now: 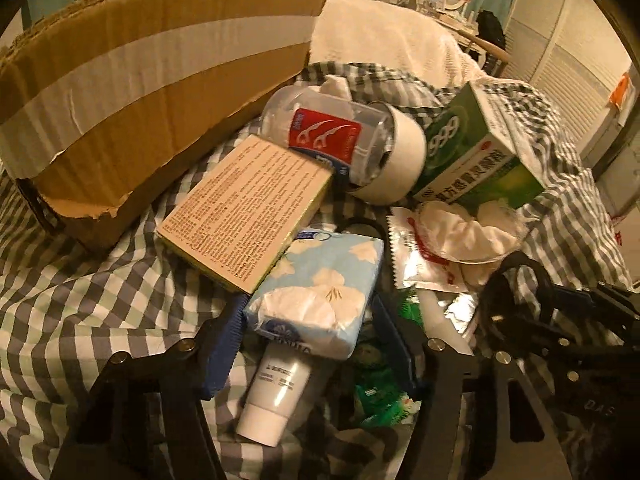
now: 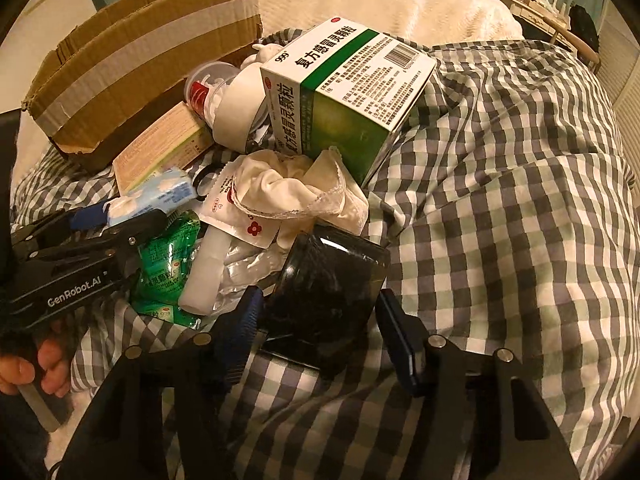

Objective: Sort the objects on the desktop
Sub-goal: 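Grasp the blue floral tissue pack with the left tool while the right tool grasps the black case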

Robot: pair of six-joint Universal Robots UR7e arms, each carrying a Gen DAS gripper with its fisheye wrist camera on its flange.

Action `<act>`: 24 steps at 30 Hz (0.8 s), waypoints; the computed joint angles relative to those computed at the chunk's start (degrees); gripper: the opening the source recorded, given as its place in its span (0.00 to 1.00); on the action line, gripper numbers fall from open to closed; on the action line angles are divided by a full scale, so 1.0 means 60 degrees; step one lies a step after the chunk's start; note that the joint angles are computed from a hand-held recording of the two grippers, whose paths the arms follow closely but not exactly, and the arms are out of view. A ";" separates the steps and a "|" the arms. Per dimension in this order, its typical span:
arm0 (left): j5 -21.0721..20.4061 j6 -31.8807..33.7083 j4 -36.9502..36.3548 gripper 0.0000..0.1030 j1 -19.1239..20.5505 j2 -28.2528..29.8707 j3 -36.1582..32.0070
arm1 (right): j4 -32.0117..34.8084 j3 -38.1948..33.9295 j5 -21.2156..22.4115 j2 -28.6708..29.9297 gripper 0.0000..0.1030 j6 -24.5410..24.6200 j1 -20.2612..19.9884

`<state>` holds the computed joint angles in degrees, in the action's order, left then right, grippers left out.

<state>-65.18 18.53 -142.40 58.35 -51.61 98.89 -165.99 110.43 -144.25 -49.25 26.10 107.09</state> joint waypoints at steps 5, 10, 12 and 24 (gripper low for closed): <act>-0.0648 0.0019 0.0506 0.64 0.0091 -0.0019 -0.0213 | -0.0202 0.0028 0.0039 0.0051 0.56 -0.0130 -0.0067; -0.0765 -0.0393 0.0768 0.66 0.0224 0.0295 -0.0656 | -0.0215 0.0044 0.0055 0.0046 0.56 -0.0133 -0.0077; -0.0985 -0.0701 0.1156 0.66 0.0340 0.0473 -0.1000 | -0.0217 0.0052 0.0048 0.0054 0.56 -0.0123 -0.0077; -0.0716 -0.0130 -0.0008 0.55 0.0173 0.0343 -0.0376 | -0.0284 -0.0030 -0.0097 0.0173 0.53 -0.0258 -0.0040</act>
